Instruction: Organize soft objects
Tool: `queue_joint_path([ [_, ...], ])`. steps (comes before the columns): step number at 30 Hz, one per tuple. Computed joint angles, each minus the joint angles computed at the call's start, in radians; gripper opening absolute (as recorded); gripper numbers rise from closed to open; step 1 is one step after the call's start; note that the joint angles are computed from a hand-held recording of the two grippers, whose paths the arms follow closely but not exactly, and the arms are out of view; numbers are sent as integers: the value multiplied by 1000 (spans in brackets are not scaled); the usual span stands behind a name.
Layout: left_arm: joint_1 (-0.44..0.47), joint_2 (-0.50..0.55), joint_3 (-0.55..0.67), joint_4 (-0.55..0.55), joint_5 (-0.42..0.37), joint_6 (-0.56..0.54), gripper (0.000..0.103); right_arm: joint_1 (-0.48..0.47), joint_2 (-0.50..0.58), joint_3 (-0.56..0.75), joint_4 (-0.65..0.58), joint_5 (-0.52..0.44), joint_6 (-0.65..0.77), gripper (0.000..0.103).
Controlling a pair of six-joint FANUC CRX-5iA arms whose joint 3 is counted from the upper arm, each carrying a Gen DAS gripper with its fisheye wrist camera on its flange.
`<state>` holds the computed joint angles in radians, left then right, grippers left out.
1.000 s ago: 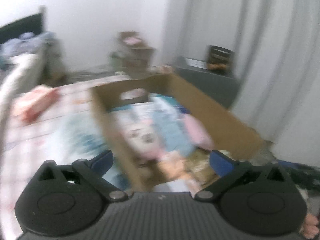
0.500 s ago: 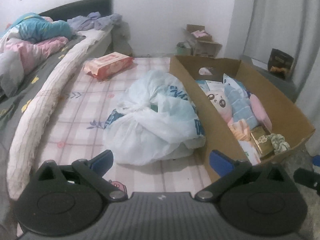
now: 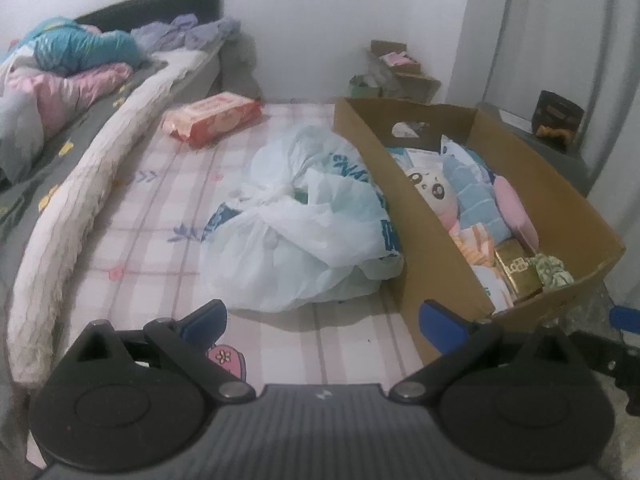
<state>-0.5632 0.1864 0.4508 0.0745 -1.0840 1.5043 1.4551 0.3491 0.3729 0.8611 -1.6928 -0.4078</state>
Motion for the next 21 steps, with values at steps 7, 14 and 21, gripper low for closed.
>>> queue_joint_path([
  [7, -21, -5, -13, -15, -11, -19, 102, -21, -29, -27, -46, 72, -20, 102],
  [14, -32, 10, 7, -11, -35, -19, 102, -45, -38, -43, -36, 138, 17, 102],
  [21, -38, 20, 21, -16, -48, -17, 102, -62, -45, -52, -55, 161, 25, 102],
])
